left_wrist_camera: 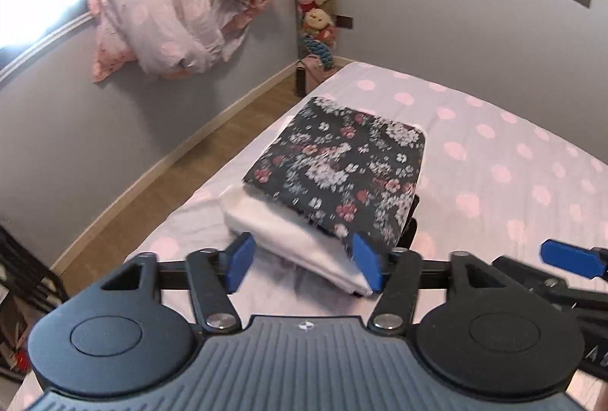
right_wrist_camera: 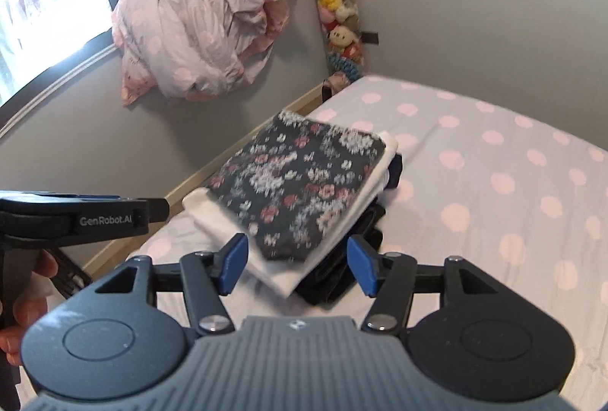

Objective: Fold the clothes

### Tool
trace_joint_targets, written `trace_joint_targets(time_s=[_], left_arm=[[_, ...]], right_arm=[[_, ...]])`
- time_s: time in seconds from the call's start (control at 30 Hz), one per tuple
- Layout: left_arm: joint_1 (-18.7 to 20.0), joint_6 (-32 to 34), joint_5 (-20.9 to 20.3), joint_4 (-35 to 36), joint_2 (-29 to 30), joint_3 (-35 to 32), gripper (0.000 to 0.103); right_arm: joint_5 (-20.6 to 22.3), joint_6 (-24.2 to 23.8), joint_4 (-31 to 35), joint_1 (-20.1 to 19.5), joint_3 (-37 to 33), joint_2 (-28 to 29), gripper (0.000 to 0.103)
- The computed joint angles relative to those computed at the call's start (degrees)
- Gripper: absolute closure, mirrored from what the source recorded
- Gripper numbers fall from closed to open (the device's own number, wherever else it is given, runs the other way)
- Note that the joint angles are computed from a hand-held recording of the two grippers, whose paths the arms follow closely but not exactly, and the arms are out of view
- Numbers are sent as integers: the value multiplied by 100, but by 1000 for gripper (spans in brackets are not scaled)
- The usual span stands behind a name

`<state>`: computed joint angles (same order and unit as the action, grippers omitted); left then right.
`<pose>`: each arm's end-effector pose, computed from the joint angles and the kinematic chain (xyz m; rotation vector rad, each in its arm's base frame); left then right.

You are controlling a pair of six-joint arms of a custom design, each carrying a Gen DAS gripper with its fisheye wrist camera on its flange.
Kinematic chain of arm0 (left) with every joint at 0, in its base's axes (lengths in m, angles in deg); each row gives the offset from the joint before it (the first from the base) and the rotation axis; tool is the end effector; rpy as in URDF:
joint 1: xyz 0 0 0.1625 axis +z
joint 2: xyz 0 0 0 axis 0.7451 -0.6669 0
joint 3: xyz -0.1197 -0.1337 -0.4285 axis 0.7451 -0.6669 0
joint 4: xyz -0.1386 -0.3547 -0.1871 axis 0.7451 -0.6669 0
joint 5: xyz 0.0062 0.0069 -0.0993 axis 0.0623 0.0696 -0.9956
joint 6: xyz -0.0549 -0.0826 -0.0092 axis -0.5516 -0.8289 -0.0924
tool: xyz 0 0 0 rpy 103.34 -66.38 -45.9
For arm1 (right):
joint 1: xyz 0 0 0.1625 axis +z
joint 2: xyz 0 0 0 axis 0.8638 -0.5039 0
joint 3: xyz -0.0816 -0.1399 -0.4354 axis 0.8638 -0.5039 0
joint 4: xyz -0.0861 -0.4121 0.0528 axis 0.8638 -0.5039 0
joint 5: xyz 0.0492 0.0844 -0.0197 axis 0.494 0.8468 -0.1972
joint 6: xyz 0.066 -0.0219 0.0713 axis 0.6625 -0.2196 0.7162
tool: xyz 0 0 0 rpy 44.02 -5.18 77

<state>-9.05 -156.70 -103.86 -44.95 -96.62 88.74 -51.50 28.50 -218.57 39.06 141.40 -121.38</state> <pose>-0.5033 -0.7001 0.1588 -0.1755 1.9618 -0.9674 0.2422 -0.7884 0.4047 1.0516 -2.5899 0.6722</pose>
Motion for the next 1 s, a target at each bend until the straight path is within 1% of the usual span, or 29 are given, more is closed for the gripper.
trace_joint_targets(time_s=[0.07, 0.1, 0.23, 0.4, 0.5, 0.6, 0.7, 0.77, 0.83, 0.9, 1.0], left_arm=[[-44, -386, -209, 386, 47, -144, 33], [-70, -453, -312, 439, 77, -199, 33], [-182, -452, -579, 177, -3, 45, 33], [-224, -210, -808, -85, 50, 320, 33], [-202, -44, -850, -275, 57, 586, 33], [-167, 16, -792, -561, 28, 989, 33], [-88, 270, -689, -1122, -13, 1459, 33], [-27, 498, -561, -1622, -21, 1774, 33], [12, 557, -372, -1921, 1, 2008, 33], [25, 776, -134, -2464, -35, 2390, 33], [26, 1010, 14, -3127, -105, 2885, 33]], right_arm=[[-22, -46, 74, 13, 90, -130, 41], [-7, -111, 135, 18, 128, -190, 42], [-9, -234, 118, 0, 448, -456, 41], [49, -24, -46, -136, 864, -680, 41], [88, 1, -386, -245, 1255, -804, 41], [173, 40, -885, -412, 1779, -936, 41], [301, -1, -1436, -607, 2324, -1044, 41], [426, -68, -1895, -746, 2660, -1070, 41], [539, -145, -2391, -886, 2975, -1067, 41], [676, -250, -2827, -1016, 3203, -1035, 41], [868, -364, -3418, -1184, 3542, -1030, 41]])
